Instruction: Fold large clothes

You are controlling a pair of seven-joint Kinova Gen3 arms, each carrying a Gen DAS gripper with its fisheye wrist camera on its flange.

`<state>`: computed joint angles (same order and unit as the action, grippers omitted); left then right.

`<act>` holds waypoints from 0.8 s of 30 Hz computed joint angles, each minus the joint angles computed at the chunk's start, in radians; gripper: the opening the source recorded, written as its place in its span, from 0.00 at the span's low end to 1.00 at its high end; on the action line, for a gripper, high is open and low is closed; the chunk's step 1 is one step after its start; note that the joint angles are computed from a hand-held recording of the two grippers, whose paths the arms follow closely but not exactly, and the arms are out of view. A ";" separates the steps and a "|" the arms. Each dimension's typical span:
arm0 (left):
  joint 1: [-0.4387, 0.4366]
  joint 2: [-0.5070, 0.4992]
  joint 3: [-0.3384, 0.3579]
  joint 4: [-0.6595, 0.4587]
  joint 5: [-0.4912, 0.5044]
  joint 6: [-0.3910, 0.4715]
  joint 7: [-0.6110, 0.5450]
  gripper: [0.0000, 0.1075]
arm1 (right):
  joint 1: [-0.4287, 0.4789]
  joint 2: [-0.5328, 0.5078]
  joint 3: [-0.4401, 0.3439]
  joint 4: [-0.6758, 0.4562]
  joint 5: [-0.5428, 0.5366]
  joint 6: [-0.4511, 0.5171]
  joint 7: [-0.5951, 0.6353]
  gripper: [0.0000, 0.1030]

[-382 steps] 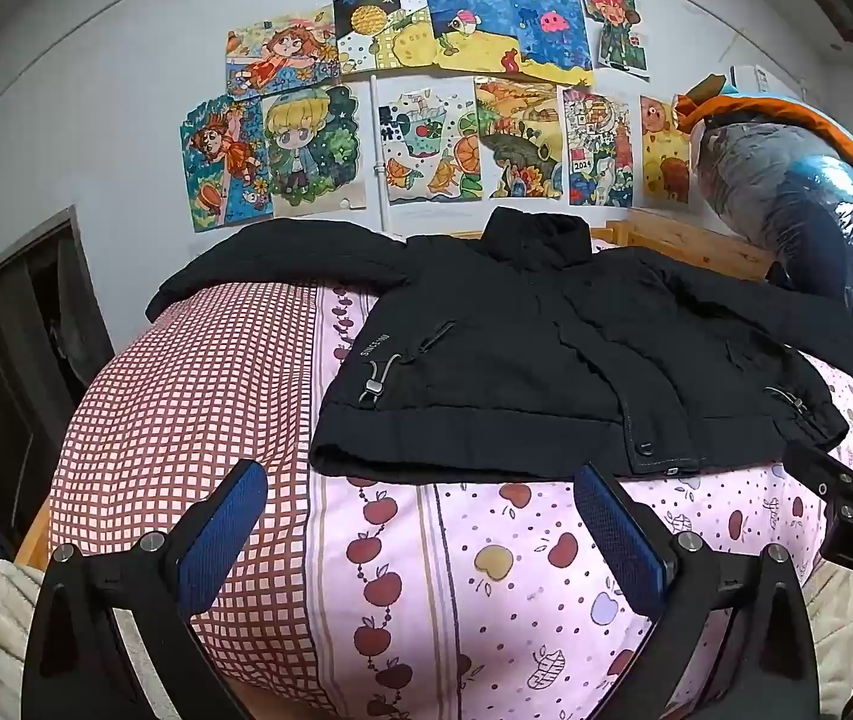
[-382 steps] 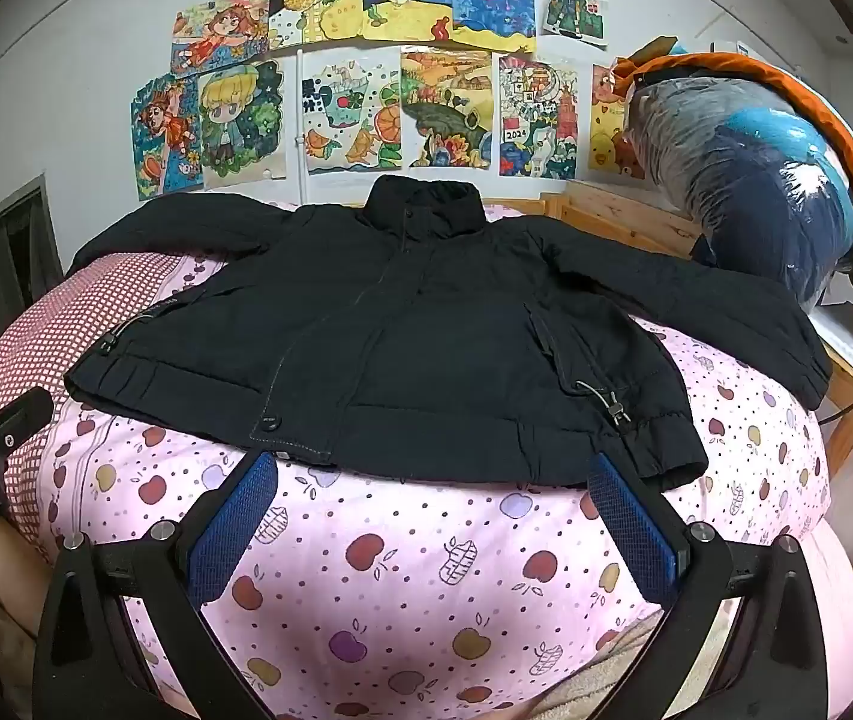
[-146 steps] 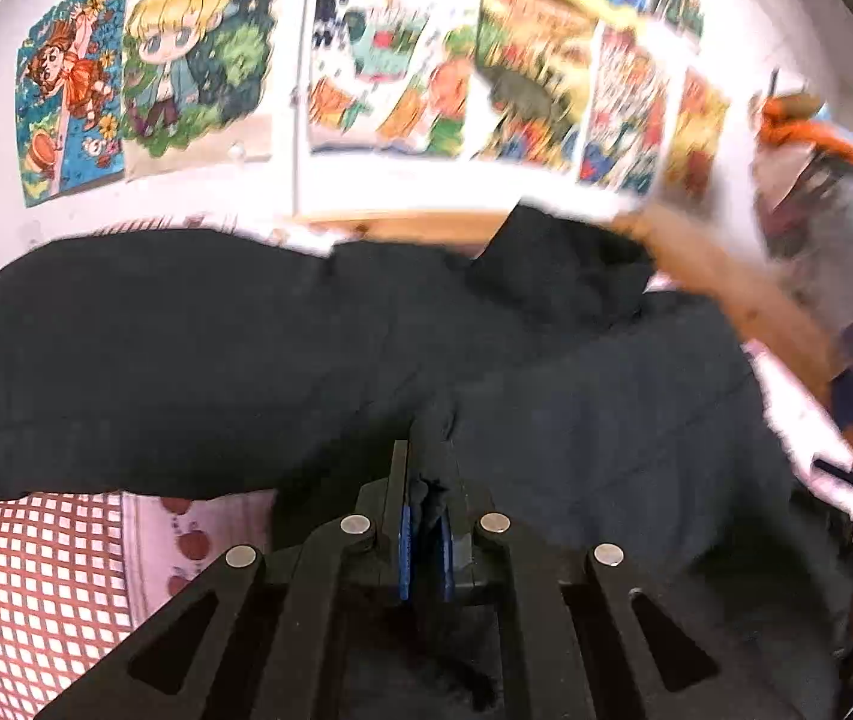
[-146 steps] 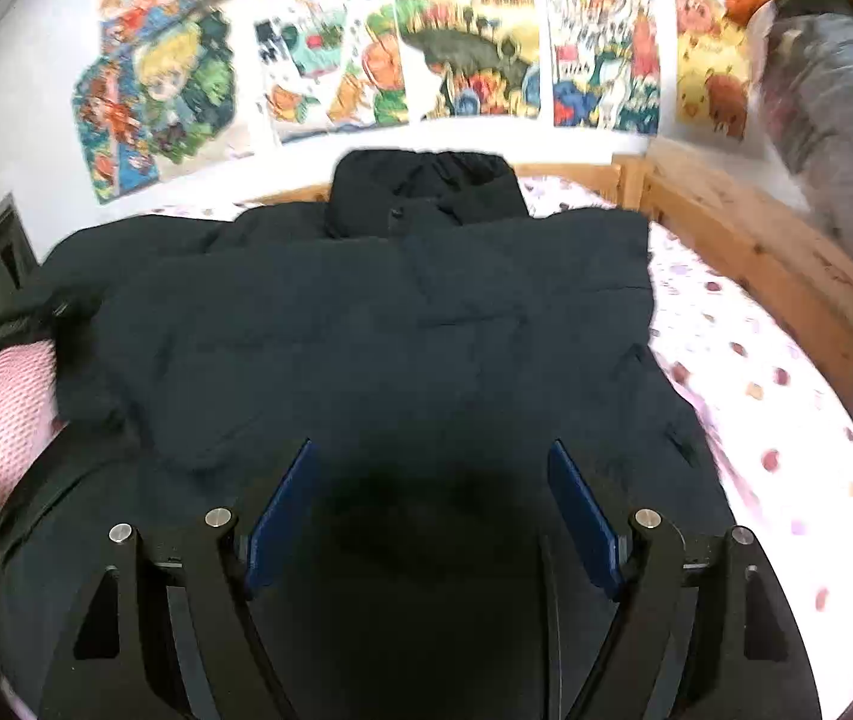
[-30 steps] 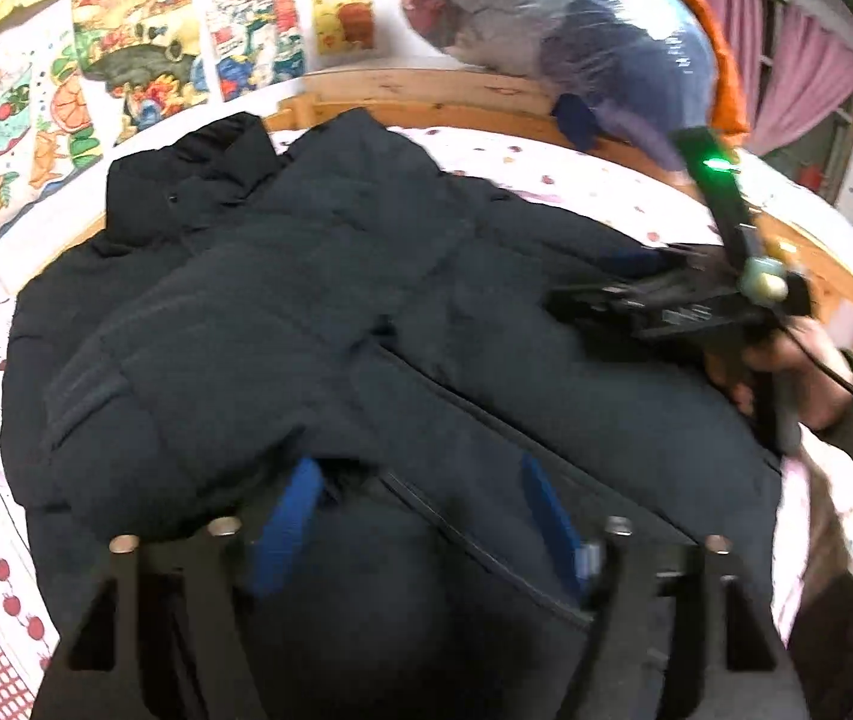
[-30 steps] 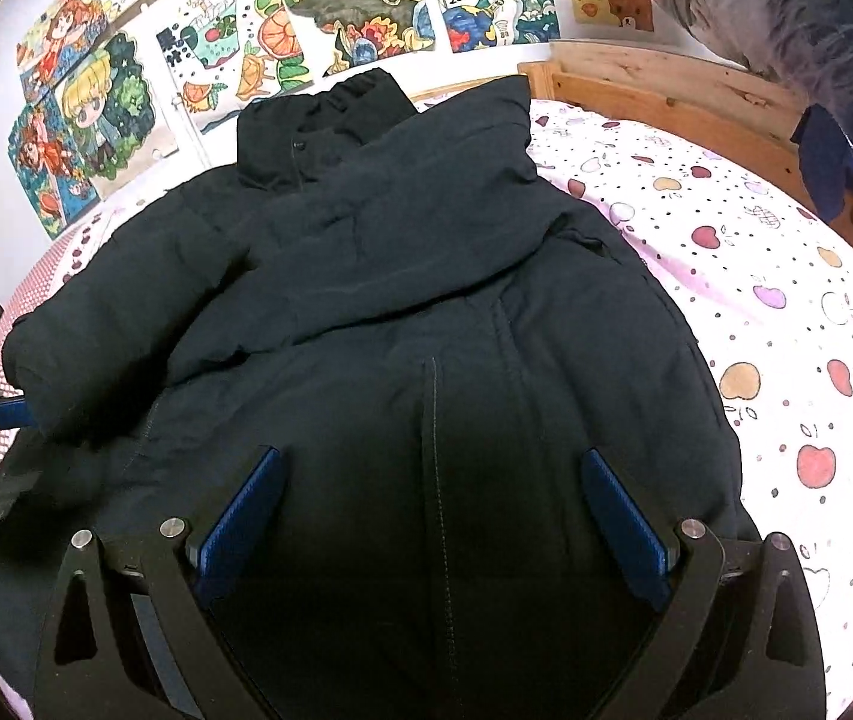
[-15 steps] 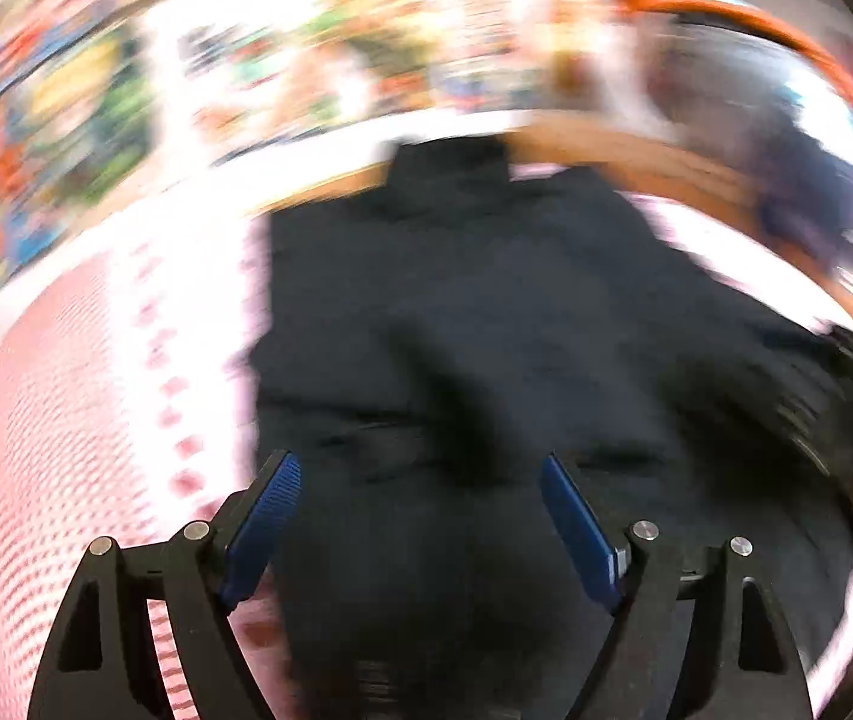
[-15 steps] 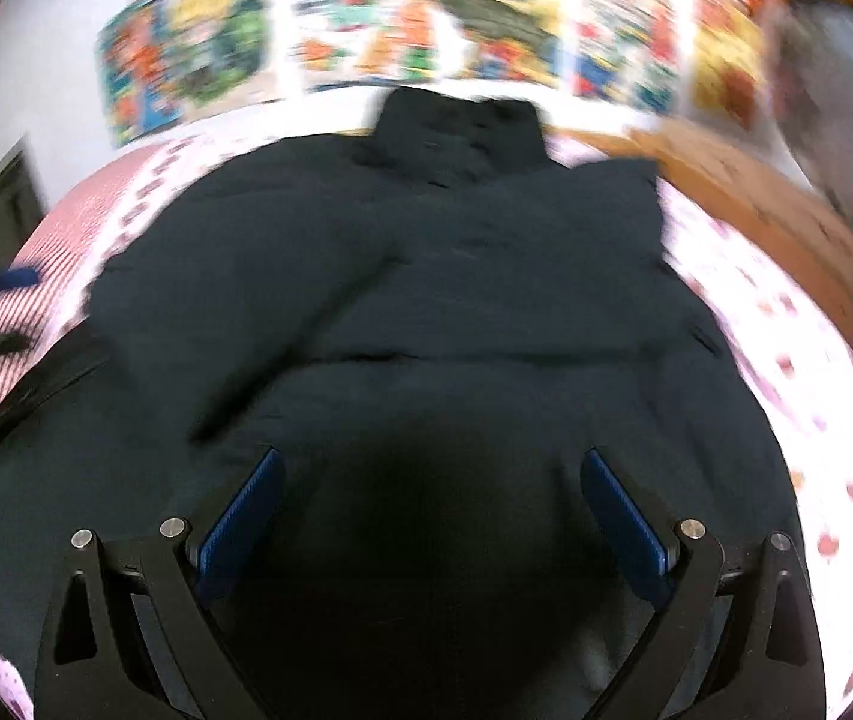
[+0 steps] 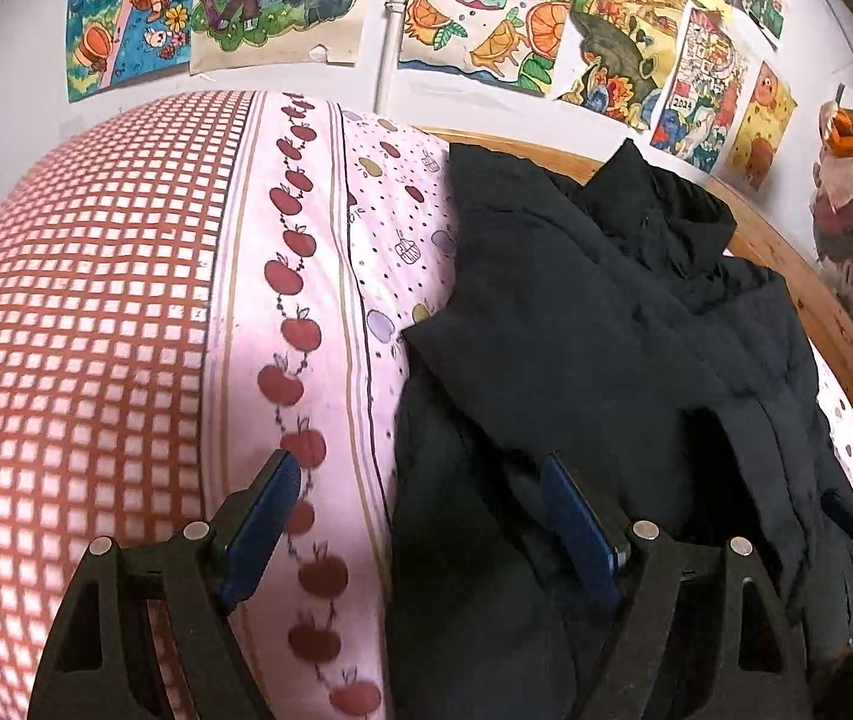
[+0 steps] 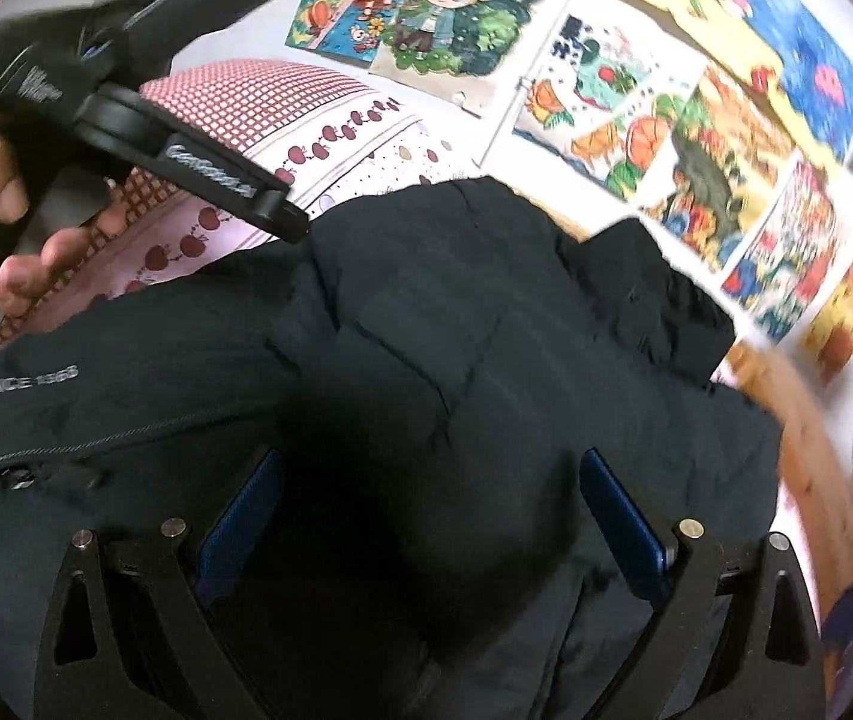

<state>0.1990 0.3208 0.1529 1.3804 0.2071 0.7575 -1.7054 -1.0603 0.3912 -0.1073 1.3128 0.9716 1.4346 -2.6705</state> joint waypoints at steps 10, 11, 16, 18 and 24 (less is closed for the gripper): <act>0.008 0.048 0.005 -0.041 0.011 0.010 -0.003 0.75 | -0.102 -0.102 0.011 0.083 0.178 0.205 -0.176 0.13; 0.017 0.046 0.003 -0.039 0.001 0.003 0.001 0.75 | -0.099 -0.118 0.003 0.098 0.196 0.245 -0.200 0.12; 0.051 0.028 -0.006 -0.017 -0.051 -0.032 0.019 0.75 | -0.019 -0.244 -0.044 0.212 0.183 0.340 -0.364 0.11; 0.063 0.022 -0.008 -0.009 -0.069 -0.044 0.027 0.75 | 0.028 -0.292 -0.054 0.277 0.139 0.318 -0.426 0.11; 0.083 -0.022 -0.009 0.044 -0.113 -0.101 0.026 0.75 | 0.173 -0.389 -0.078 0.441 -0.066 0.150 -0.558 0.23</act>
